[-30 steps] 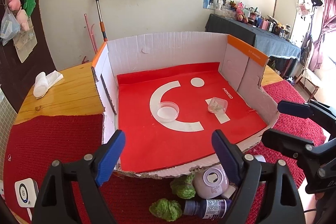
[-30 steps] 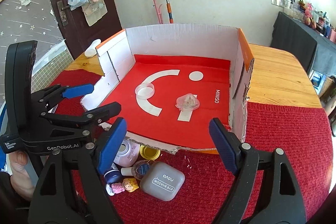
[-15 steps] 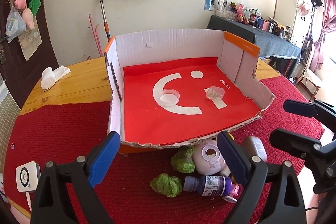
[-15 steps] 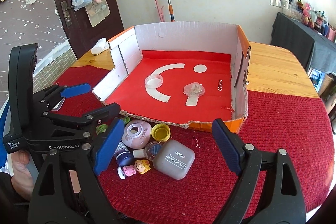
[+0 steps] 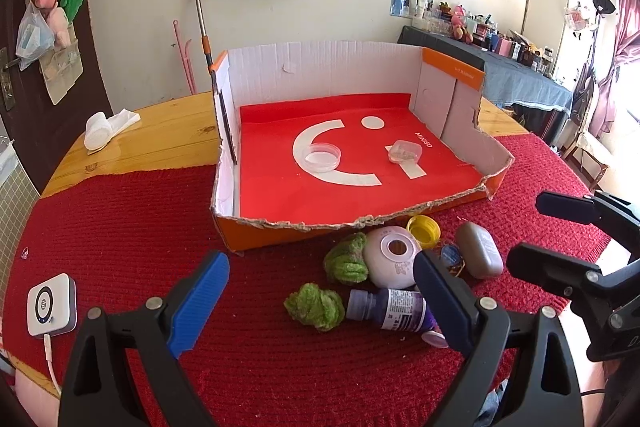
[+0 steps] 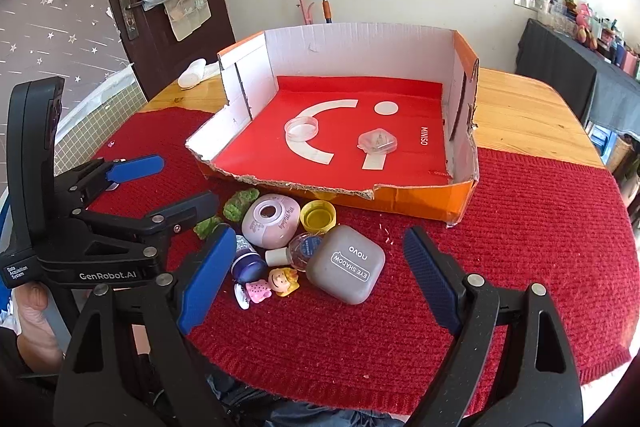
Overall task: Organize objects
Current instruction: 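Withdraw both tools from the box back toward the pile of items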
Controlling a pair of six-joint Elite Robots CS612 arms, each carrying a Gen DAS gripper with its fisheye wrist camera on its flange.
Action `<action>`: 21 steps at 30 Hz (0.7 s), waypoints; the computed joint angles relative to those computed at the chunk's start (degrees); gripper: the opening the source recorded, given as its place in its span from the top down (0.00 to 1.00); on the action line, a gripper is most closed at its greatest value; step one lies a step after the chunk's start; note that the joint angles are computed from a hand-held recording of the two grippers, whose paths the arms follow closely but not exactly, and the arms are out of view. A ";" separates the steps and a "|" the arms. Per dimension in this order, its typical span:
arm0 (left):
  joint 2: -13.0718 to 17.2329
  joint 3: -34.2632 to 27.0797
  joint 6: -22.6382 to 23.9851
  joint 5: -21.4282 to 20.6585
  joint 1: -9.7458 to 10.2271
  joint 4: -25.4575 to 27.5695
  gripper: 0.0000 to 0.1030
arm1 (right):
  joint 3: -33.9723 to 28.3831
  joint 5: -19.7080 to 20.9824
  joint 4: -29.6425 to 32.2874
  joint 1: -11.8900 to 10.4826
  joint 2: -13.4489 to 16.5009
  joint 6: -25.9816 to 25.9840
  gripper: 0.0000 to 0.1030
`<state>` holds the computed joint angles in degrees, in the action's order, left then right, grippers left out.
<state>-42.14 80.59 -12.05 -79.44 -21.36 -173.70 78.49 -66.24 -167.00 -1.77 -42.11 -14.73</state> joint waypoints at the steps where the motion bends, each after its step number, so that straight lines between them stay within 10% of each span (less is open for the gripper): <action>1: -0.03 0.16 0.07 -0.15 -0.04 0.00 0.08 | 0.11 -0.03 0.10 -0.04 -0.03 0.03 0.17; 21: -0.95 3.55 2.18 -4.86 -1.05 -2.25 0.08 | 0.13 -2.49 2.32 -0.54 0.97 1.20 0.17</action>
<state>-43.09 84.14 -9.88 -84.31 -22.41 -175.95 78.62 -68.73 -164.68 -2.31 -41.14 -13.54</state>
